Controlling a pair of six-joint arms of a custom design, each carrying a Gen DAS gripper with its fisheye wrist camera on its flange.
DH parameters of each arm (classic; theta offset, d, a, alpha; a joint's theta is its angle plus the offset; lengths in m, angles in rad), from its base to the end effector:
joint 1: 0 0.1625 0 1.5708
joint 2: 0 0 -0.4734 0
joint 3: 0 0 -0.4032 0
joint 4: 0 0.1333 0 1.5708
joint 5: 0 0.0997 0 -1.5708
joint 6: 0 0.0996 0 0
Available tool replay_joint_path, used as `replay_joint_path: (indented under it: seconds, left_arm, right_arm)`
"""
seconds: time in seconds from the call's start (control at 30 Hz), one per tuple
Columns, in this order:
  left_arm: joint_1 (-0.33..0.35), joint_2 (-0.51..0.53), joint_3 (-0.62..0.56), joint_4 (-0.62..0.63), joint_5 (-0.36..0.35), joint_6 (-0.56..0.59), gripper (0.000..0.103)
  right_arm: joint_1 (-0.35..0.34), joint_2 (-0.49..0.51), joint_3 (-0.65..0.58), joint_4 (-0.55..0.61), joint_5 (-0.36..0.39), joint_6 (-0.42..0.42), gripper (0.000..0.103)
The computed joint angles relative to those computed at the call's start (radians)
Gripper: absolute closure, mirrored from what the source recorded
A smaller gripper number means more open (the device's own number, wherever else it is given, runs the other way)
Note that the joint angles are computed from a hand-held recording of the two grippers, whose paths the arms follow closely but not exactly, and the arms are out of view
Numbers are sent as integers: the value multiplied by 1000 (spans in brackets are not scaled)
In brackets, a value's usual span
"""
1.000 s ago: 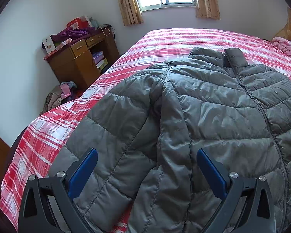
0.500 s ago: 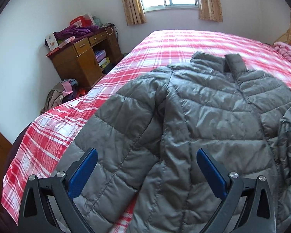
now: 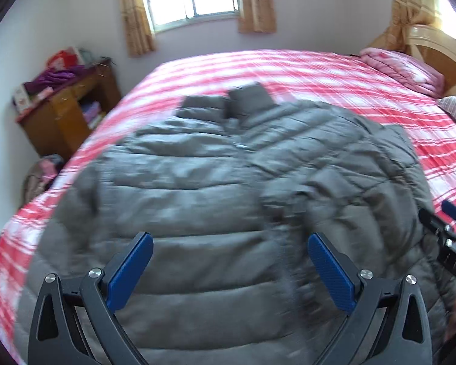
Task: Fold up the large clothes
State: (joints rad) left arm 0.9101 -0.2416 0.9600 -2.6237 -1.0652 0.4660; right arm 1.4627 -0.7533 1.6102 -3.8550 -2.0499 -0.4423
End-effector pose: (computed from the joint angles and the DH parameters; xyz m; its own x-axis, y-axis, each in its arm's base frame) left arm -0.4004 -0.8109 -0.0392 -0.4438 0.7026 -0.5562 0.8721 0.4815 -0.0877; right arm 0.0102 -0.7163 0.2676 -0.7594 0.4356 0.4832 -0.3426 0.3636 -0.8663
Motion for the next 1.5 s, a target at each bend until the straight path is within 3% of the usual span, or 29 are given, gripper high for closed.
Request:
replay_joint_path:
  seconds: [0.1,0.13,0.17,0.2,0.23,0.4,0.6,0.9,1.0,1.2,1.3,1.37,1.5]
  left_arm:
    - [-6,44,-54,71,-31,-41,2]
    - [-10,61,-67,71,-23,-37,13]
    - [-12,75,-79,75,-19,-34,28]
    - [-7,82,-98,121,-49,-40,65]
    - [-2,87,-118,169,-76,-51,88]
    - [-3,43,-40,60,-79,17,94]
    - [22,-23,12,-45,-54,95,95]
    - [88,-17,-91,-23,44,115,95]
    - [104,7,-139,-4,62,110,95]
    - [117,67,-207,-67,96,155,95]
    - [120,85,-220,-72,114,175,92]
    - [125,102,-237,-69,119,173,91]
    - [134,132,-245,-122,125,204,90]
  right_arm:
    - [-35,-26,42,7,45,57,25]
    - [-41,-28,48,7,51,63,24]
    - [-46,-30,53,9,58,68,23]
    - [-52,-32,57,18,68,76,23]
    - [-59,-40,73,17,78,83,23]
    - [-81,-63,96,35,121,118,22]
    - [-73,-71,92,50,115,86,22]
    - [-15,-85,16,147,80,-18,23]
    - [4,-62,-44,185,82,-63,29]
    - [1,8,-168,288,189,-92,39]
    - [1,58,-241,323,131,-120,42]
    - [-11,80,-276,360,105,-112,42]
    - [-43,78,-274,406,147,-49,42]
